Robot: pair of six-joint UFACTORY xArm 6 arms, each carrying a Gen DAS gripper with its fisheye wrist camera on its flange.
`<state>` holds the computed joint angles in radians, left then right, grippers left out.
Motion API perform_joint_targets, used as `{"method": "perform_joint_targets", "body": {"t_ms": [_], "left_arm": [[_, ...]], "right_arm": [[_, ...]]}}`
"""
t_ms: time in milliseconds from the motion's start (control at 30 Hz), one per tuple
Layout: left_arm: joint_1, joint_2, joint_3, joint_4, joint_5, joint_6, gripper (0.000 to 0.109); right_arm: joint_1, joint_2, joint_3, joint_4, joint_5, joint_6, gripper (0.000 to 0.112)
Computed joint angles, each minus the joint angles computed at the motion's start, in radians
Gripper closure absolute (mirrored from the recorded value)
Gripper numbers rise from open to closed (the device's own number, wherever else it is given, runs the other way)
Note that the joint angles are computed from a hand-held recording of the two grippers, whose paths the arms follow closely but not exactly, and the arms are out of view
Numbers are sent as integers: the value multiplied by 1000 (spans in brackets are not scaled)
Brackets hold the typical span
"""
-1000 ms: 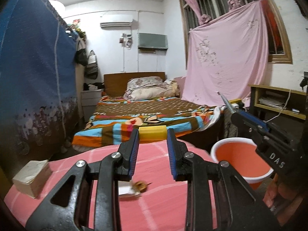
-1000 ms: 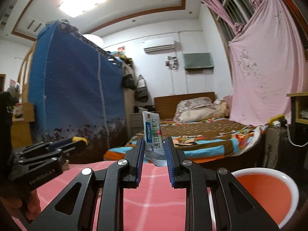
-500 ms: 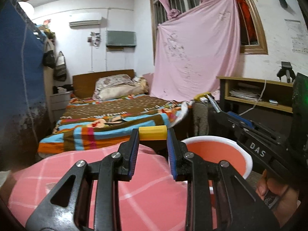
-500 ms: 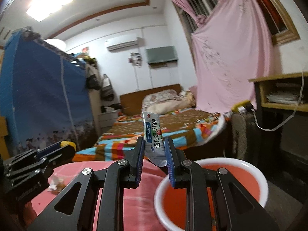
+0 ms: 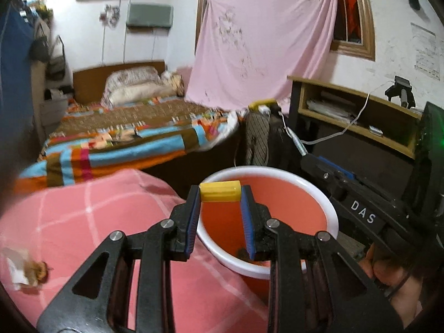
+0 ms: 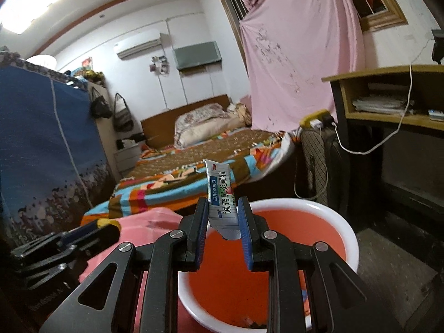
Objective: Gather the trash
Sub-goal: 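Carry the yellow cylinder and toothpaste tube over the orange bucket, then open both tools to drop the cylinder and toothpaste into the bucket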
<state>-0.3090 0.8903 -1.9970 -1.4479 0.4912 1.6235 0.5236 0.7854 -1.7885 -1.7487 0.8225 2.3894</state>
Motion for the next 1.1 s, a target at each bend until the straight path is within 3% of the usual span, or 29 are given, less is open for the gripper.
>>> {"method": "perform_joint_targets", "body": {"t_ms": [100, 433, 867, 1100], "left_arm": [[0, 49, -66, 141, 35, -169, 98], [6, 174, -246, 429, 152, -534, 98], [26, 252, -380, 501, 245, -684, 90], [29, 201, -299, 430, 173, -632, 83]], "right_arm": [[-9, -5, 11, 19, -15, 0, 92], [-24, 0, 10, 83, -45, -33, 92], [-27, 12, -8, 135, -48, -71, 91], [-27, 19, -20, 155, -44, -87, 89]]}}
